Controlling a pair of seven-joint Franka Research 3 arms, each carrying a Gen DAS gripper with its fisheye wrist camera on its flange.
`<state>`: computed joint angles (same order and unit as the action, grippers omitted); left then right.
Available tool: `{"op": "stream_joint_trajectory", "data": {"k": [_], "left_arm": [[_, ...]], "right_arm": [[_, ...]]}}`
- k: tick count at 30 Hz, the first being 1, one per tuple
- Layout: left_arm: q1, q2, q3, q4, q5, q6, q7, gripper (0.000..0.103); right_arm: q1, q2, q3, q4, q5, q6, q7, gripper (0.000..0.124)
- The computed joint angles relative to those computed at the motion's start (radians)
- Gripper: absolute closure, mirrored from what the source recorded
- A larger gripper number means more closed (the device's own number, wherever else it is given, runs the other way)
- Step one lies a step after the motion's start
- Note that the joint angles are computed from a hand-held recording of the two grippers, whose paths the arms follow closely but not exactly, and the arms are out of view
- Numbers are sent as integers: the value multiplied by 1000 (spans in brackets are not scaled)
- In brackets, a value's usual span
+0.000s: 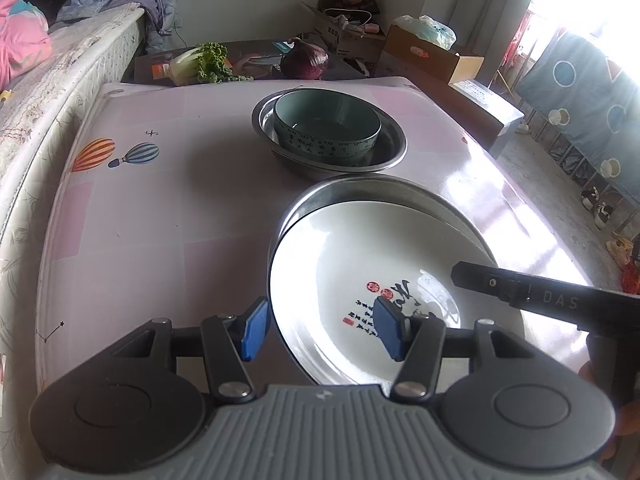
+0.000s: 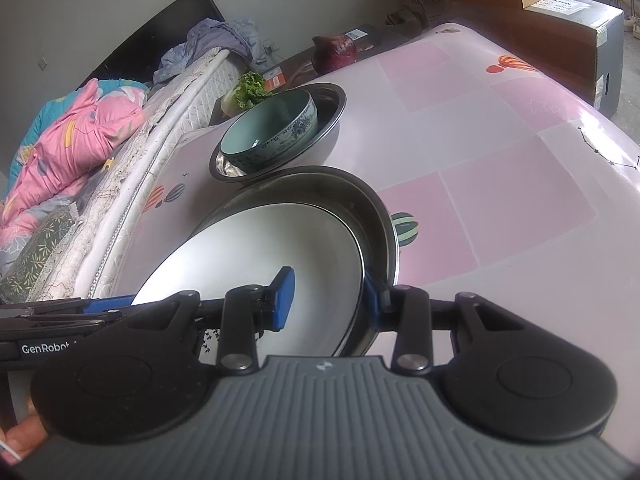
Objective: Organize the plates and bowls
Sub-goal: 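Lower the white plate into the steel basin and open both grippers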
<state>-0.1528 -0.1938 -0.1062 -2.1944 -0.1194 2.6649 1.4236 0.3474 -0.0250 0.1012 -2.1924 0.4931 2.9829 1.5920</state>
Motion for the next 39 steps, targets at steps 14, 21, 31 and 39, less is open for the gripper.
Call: {"op": "stream_joint_trajectory", "data": {"k": [14,21,31,39], "left_arm": [[-8,-55,13,-52,-24,46,34,54],[7,-46,10,-51,36,47,-22,71],[29,-19,-14,-44,141,65,-89,76],[25,-12,-13,-39,165,67,-101,76]], "right_arm": [[-6,5,1,2,-78,-2,68,89],[-18,5,4,0,-257,-6,226,89],[-20,21,0,34,-370,-43,364,78],[-19,24,-7,64,10,-83,152,76]]}}
